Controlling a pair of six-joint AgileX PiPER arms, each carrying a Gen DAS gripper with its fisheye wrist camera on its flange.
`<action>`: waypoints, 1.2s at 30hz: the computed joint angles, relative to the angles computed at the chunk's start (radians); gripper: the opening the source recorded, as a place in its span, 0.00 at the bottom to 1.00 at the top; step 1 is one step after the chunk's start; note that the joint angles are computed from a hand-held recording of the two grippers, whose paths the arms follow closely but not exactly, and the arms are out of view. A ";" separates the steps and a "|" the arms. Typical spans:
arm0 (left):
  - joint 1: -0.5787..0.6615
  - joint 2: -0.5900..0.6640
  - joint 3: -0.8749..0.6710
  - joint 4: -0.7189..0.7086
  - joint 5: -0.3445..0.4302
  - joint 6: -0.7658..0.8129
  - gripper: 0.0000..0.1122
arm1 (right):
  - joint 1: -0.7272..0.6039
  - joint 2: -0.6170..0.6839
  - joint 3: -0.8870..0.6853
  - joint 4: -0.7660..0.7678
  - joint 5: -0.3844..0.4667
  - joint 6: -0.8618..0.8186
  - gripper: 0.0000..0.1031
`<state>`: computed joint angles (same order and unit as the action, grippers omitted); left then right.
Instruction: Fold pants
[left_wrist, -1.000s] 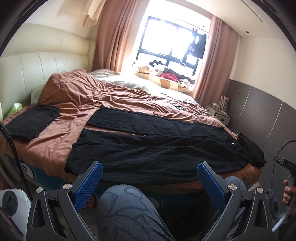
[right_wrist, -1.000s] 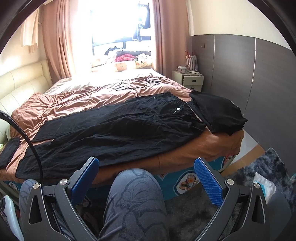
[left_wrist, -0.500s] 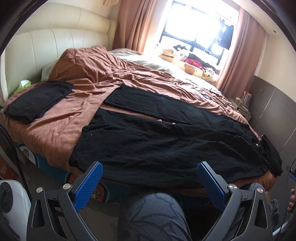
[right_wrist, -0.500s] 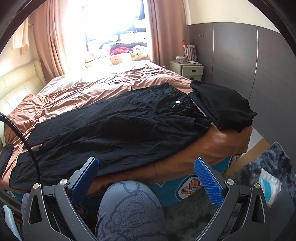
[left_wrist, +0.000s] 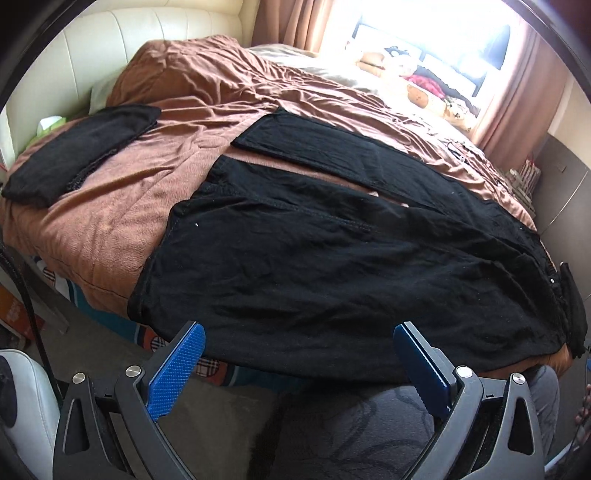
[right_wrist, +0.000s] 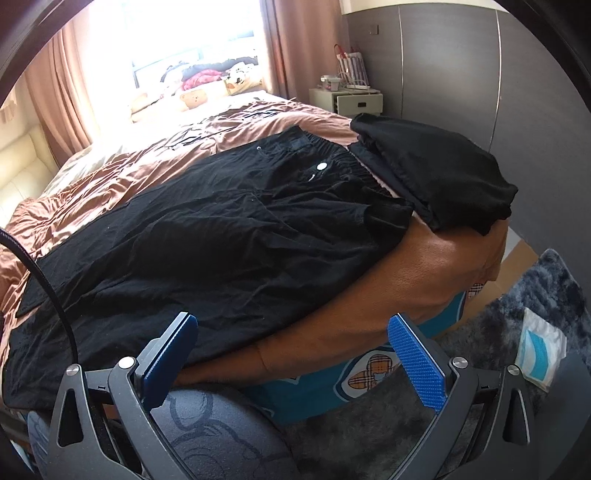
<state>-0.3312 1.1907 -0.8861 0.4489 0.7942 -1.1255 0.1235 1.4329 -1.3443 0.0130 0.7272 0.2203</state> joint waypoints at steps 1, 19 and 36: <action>0.007 0.007 -0.001 -0.003 0.004 0.004 0.91 | -0.010 0.021 -0.019 -0.002 0.010 0.003 1.00; 0.047 0.038 0.070 -0.051 -0.105 -0.030 0.91 | -0.226 0.368 -0.228 0.470 -0.039 -0.370 1.00; 0.096 -0.085 0.302 0.120 -0.287 -0.301 0.71 | -0.317 0.546 -0.348 0.770 0.015 -0.561 0.99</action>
